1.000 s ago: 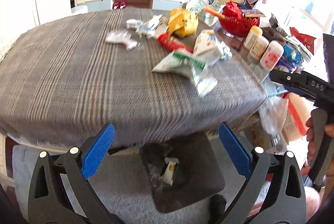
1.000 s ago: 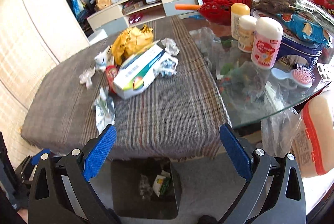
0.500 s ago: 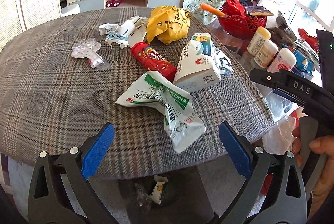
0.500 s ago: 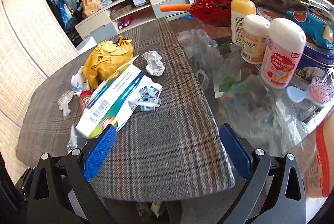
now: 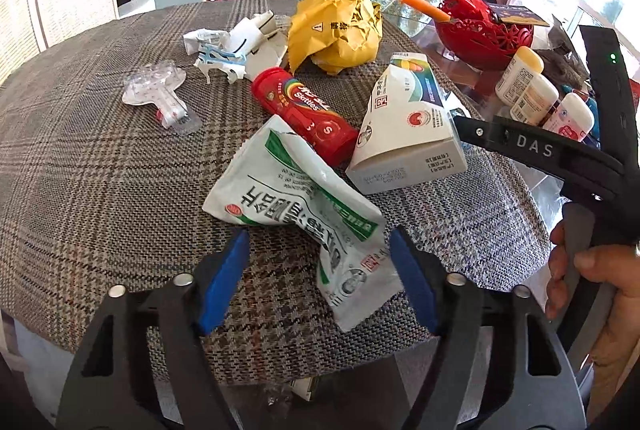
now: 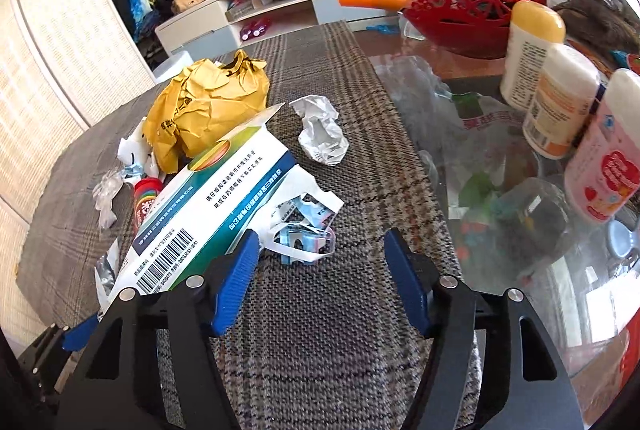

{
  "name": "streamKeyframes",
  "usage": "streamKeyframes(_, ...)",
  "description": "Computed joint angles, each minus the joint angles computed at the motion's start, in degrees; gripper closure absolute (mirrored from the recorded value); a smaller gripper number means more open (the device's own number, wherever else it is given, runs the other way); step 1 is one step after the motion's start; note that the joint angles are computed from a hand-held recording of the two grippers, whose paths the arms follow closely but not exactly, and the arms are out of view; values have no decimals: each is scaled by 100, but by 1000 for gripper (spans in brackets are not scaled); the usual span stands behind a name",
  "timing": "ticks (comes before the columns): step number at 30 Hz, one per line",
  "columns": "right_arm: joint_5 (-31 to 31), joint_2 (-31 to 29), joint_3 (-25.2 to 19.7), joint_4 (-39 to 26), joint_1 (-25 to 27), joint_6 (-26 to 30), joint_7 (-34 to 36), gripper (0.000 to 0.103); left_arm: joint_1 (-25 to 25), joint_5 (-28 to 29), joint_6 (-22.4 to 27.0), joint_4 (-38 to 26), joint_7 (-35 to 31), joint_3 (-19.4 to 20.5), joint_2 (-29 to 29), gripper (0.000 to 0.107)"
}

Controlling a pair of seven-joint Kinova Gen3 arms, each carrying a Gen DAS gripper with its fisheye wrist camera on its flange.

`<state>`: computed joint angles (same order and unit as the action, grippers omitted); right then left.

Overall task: Collect trash
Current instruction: 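Grasp the white-green sachet with the left tool while the right tool grasps a foil wrapper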

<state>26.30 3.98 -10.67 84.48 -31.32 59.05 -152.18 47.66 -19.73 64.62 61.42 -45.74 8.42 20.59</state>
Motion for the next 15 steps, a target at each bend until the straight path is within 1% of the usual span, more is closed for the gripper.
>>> streamKeyframes(2,-32,46,1,-24,4,-29,57,47,-33,42,-23,5,-45,13,-1,55)
streamKeyframes(3,-47,68,8,-41,4,-30,85,52,-41,52,-34,12,-54,13,-6,57)
streamKeyframes(4,-74,80,16,-43,7,-50,114,54,-68,91,-64,30,-73,22,-18,61)
streamKeyframes(6,-95,72,31,-16,8,-102,140,68,-113,168,-90,47,-110,40,-30,63)
streamKeyframes(8,-82,69,32,-5,-6,-93,149,76,-117,181,-91,63,-127,42,-42,64)
streamKeyframes(9,-33,60,27,0,-29,-66,116,77,-129,205,-95,70,-152,52,-48,65)
streamKeyframes(11,26,17,17,41,-47,-86,70,78,-146,241,-112,85,-210,72,-66,73)
streamKeyframes(15,178,-70,-41,72,-86,-40,-46,79,-95,179,-39,62,-237,66,-77,79)
